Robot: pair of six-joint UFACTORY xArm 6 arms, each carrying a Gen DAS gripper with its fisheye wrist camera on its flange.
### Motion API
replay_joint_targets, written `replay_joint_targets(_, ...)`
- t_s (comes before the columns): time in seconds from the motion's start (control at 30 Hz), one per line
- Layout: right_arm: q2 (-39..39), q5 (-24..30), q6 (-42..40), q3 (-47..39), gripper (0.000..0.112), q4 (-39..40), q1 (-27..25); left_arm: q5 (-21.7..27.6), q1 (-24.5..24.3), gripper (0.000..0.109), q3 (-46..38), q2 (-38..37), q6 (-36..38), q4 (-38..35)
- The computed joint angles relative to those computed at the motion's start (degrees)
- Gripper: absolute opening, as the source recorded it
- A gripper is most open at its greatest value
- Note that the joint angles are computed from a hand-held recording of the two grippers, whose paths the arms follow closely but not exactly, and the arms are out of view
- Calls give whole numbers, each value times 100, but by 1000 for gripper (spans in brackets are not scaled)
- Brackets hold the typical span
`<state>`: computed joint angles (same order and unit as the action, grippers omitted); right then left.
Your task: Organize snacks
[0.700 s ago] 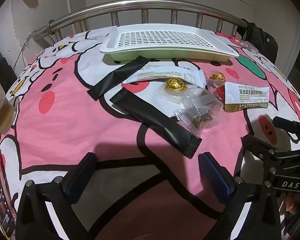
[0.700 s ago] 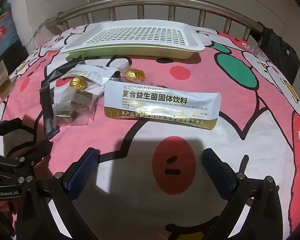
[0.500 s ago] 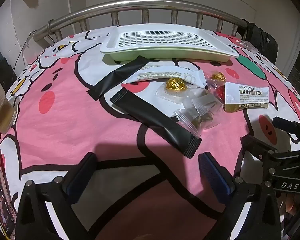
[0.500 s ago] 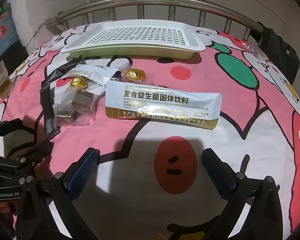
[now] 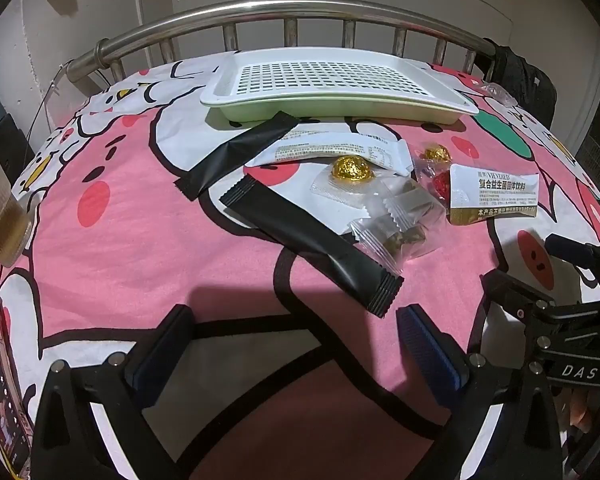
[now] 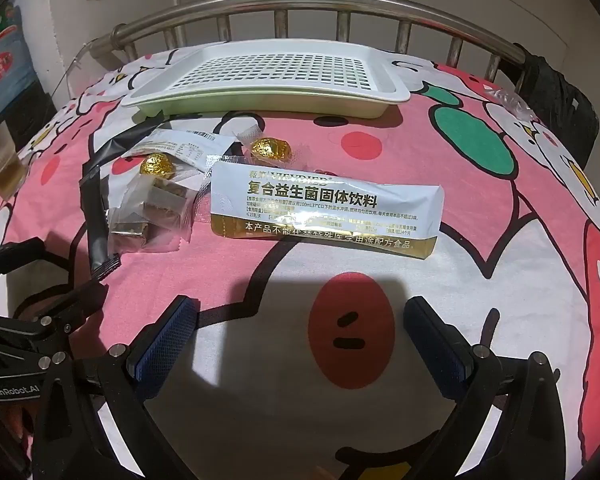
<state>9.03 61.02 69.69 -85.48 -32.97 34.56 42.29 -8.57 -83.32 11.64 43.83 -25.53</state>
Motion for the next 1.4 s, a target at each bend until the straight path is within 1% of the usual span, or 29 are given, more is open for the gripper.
replay_joint_targets(1.2,-13,-27,19,28,103,-3,-1,15,27,103,44,-37,41,-38)
replay_joint_targets(1.27,-13,-27,17,24,103,-1,-2,42,27,103,-21,7,62,-38)
replay_joint_targets(1.4,-13,-28,20,28,103,-3,0,207,34,103,-50,1,427,-200)
